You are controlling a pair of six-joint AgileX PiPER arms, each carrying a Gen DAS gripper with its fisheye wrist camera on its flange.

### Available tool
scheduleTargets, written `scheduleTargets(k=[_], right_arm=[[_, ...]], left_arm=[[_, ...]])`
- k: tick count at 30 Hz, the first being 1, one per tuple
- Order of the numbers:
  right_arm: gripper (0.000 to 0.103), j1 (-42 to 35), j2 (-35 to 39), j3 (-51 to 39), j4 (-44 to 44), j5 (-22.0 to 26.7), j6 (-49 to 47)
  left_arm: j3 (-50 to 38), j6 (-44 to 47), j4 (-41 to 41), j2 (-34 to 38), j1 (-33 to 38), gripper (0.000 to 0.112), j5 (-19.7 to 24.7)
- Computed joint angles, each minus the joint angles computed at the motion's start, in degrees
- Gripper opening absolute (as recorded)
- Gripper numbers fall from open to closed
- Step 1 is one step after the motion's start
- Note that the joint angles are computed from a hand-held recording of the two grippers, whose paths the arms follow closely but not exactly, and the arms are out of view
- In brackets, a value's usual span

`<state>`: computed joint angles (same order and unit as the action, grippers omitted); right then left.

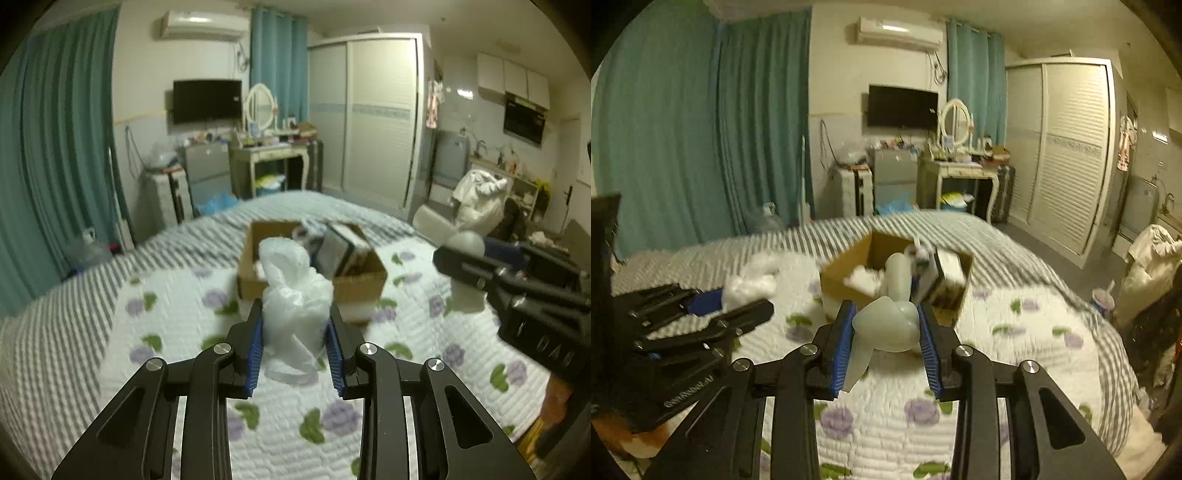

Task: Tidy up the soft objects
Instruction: 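Carry the bag into the box with the left gripper while the right drops its bag in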

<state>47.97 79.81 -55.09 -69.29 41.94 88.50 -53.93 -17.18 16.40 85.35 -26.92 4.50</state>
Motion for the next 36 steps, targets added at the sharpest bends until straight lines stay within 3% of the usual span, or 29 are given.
scheduleTargets(k=[2, 6, 9, 12, 14, 17, 19, 26, 29, 36], right_arm=[[0.034, -2.87, -0.44, -3.03, 2.11, -1.62, -6.16], [0.034, -10.76, 0.56, -9.57, 11.04, -8.07, -19.58], [0.034, -17.1, 4.25, -15.82, 19.73, -12.43, -30.71], [0.034, -22.35, 9.48, -22.35, 29.34, -14.92, -41.39], [0.034, -24.56, 13.35, -26.7, 33.64, -15.29, -47.5], [0.034, -26.93, 18.08, -30.7, 37.14, -17.66, -51.72], [0.034, -29.35, 22.17, -34.39, 45.16, -19.69, -58.98], [0.034, -33.38, 40.16, -54.31, 61.93, -14.46, -76.4], [0.034, -35.08, 48.36, -64.26, 65.45, -8.73, -79.34], [0.037, -37.22, 58.25, -76.12, 69.59, -2.18, -82.63]], left_arm=[[-2.24, 0.05, 0.5, 0.63, 0.12, 0.029, 0.4], [-10.01, 15.87, -14.32, 5.09, 1.41, 0.029, 1.44], [-15.7, 14.72, -12.59, 9.2, 1.8, 0.029, 2.55], [-22.27, 6.99, -4.34, 14.61, 1.87, 0.029, 3.78], [-27.76, 8.88, -5.64, 19.31, 2.23, 0.029, 4.94], [-33.51, 4.39, -1.03, 24.19, 1.9, 0.029, 6.82], [-38.5, 3.95, -0.5, 28.44, 2.16, 0.029, 8.41], [-53.98, 13.92, -10.44, 41.7, 3.56, 0.029, 14.05], [-60.36, 15.79, -12.28, 47.24, 3.85, 0.029, 17.47], [-64.58, 15.72, -11.83, 51.8, 2.53, 0.03, 20.36]])
